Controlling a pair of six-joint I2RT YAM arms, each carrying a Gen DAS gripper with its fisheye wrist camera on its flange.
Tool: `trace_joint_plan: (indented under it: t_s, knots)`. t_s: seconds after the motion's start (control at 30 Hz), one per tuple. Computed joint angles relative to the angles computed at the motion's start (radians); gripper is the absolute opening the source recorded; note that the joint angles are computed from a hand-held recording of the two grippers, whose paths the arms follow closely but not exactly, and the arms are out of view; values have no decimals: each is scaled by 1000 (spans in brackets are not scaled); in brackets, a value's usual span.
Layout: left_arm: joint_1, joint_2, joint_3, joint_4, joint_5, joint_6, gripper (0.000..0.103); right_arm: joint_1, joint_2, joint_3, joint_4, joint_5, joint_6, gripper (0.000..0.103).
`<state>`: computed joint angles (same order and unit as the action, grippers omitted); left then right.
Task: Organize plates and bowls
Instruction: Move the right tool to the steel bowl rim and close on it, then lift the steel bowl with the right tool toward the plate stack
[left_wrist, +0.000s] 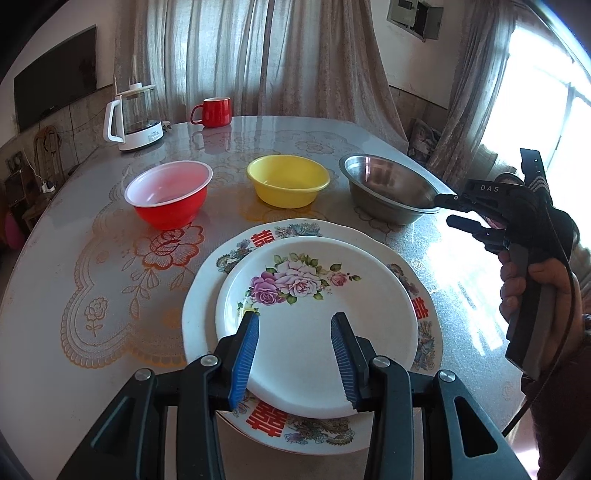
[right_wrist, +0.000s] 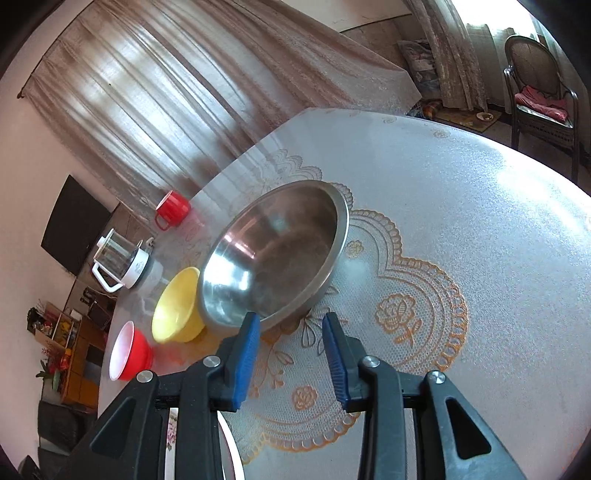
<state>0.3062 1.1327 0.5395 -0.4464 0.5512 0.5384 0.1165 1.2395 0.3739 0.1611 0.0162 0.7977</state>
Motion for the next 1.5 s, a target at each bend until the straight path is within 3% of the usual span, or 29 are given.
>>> trace_joint_plan:
  t_s: [0.27, 0.63, 0.83, 1.03, 1.17, 1.5]
  knots:
    - [-14, 78, 47, 10, 16, -44, 48, -25, 178, 74, 64, -32, -13, 36]
    - [-79, 197, 162, -9, 50, -119, 51, -32, 262, 123, 80, -27, -61, 34]
    - [-182, 269, 243, 8, 65, -200, 51, -62, 253, 108, 91, -60, -65, 30]
    - [-284, 373, 356, 3, 72, -286, 42, -73, 211, 100, 59, -56, -107, 23]
    - [-335, 391, 369, 44, 56, -335, 42, -105, 183, 85, 51, -95, -125, 22]
    - [-432, 545, 479, 44, 22, -438, 42, -160, 145, 73, 32, -140, -171, 27]
